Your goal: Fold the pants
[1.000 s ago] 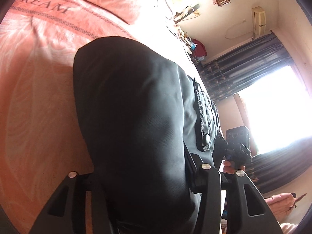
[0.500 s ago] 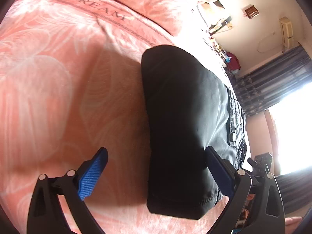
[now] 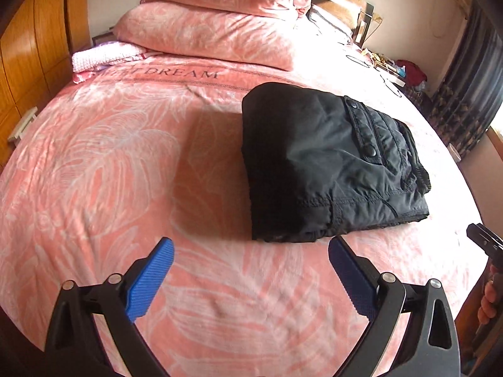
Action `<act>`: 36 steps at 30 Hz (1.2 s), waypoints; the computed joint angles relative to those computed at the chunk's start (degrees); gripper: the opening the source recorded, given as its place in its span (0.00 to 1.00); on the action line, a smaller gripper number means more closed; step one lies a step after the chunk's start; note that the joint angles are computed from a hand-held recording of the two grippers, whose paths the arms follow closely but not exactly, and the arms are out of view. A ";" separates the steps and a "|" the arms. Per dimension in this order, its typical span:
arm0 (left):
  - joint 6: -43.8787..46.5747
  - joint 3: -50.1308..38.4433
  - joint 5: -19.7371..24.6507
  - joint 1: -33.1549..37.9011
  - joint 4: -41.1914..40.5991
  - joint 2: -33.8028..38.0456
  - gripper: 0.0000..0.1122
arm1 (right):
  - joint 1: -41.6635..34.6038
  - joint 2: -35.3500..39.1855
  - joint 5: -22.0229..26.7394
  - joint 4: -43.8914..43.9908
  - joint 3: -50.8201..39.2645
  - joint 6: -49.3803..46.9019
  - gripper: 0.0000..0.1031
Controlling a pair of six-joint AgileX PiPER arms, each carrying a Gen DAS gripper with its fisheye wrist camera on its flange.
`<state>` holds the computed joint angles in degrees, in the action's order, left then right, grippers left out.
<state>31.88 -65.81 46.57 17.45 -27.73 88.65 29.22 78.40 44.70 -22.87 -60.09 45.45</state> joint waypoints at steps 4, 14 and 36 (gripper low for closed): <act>-5.33 2.58 -2.53 -2.47 4.83 -4.24 0.88 | 6.61 0.64 5.64 -5.22 -2.93 6.67 0.97; -11.81 3.89 -3.55 -5.12 12.51 -9.30 0.88 | 11.22 -2.81 10.10 -5.59 -3.55 10.10 0.97; -13.66 4.55 -3.64 -8.65 14.41 -9.97 0.88 | 10.63 -2.72 9.80 -3.49 -2.36 9.47 0.97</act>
<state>18.23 -61.26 42.93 8.80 -13.32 78.68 39.85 75.68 54.50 -26.37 -62.45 54.92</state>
